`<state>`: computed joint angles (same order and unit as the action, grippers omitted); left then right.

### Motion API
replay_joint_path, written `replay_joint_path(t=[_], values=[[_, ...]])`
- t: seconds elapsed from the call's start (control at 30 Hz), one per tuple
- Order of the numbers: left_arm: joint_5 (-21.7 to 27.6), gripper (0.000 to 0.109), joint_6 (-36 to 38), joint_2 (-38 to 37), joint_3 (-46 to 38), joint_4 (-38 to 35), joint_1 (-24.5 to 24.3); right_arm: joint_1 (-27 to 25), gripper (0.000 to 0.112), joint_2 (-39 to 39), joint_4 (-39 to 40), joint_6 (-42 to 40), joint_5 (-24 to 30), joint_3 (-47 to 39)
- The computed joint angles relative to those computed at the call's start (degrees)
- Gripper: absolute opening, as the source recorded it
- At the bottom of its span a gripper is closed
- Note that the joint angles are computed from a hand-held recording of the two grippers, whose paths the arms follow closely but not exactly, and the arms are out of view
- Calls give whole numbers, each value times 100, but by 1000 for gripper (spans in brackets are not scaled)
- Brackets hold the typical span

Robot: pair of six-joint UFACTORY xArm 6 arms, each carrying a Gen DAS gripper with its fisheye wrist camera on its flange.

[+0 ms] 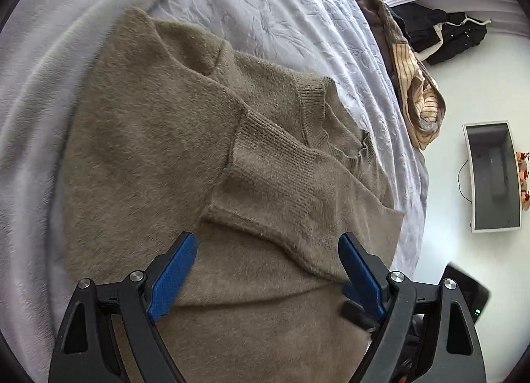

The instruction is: Fold small clothes

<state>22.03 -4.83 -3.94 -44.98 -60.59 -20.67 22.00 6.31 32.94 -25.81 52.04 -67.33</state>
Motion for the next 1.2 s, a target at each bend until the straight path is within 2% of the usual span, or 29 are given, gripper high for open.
replay_joint_path(t=[0.07,0.13,0.2,0.23,0.27,0.3,0.33,0.37,0.4,0.43,0.47,0.53,0.57,0.63,0.73,0.8,0.83,0.9,0.97,1.03,1.07,1.13,1.17,1.2], values=[[-30,88,-27,233,-221,-84,-1,-626,44,-505,380,183,105,678],[-89,88,-207,393,-383,-20,-16,-1227,44,-674,885,620,239,958],[-217,87,-551,536,-527,278,-56,-1712,44,-713,1436,989,115,1195],[-287,83,-751,569,-566,484,-76,-1900,44,-701,1766,1168,-13,1299],[-362,58,-928,599,-596,692,-95,-2055,44,-706,2109,1287,-128,1397],[-315,16,-921,670,-682,765,-85,-2173,44,-699,2520,1384,-286,1494],[-169,7,-888,722,-760,796,-50,-2216,44,-677,2853,1410,-424,1562],[-181,7,-962,693,-730,903,-46,-2233,42,-651,3076,1404,-515,1595],[-306,7,-1032,591,-646,1045,-77,-2218,20,-596,3240,1457,-625,1585],[-405,7,-1044,446,-541,1166,-106,-2182,9,-553,3254,1487,-712,1565],[-506,7,-1117,275,-415,1373,-139,-2161,10,-505,3267,1415,-717,1480],[-677,7,-1681,-127,-32,2247,-196,-2133,9,-493,3253,871,-600,1233],[-673,7,-1849,-215,79,2459,-208,-2139,9,-508,3019,588,-517,1087],[-555,7,-1919,-223,244,2461,-235,-2087,9,-379,2498,289,-329,804],[-434,7,-2218,-77,375,2556,-280,-2035,11,83,1292,590,85,451],[-623,7,-2229,-137,468,2443,-332,-2070,13,132,1180,620,354,432],[-592,7,-2262,-135,445,2518,-319,-2098,20,44,1135,636,436,425],[-466,7,-2357,-97,369,2756,-279,-2175,44,-400,1155,436,400,679],[-385,7,-2460,-24,272,2930,-261,-2265,48,-772,1265,195,37,1002],[-359,7,-2568,-22,268,3071,-257,-2310,48,-787,1159,321,-263,1004],[-341,7,-2635,-12,253,3163,-258,-2369,48,-611,1145,472,-227,879],[-299,7,-2793,19,207,3376,-274,-2601,48,-234,1433,445,217,641],[-223,7,-2883,16,177,3503,-260,-2633,37,1,1573,466,492,488],[-97,7,-3037,0,121,3700,-240,-2550,16,214,1581,574,638,338]])
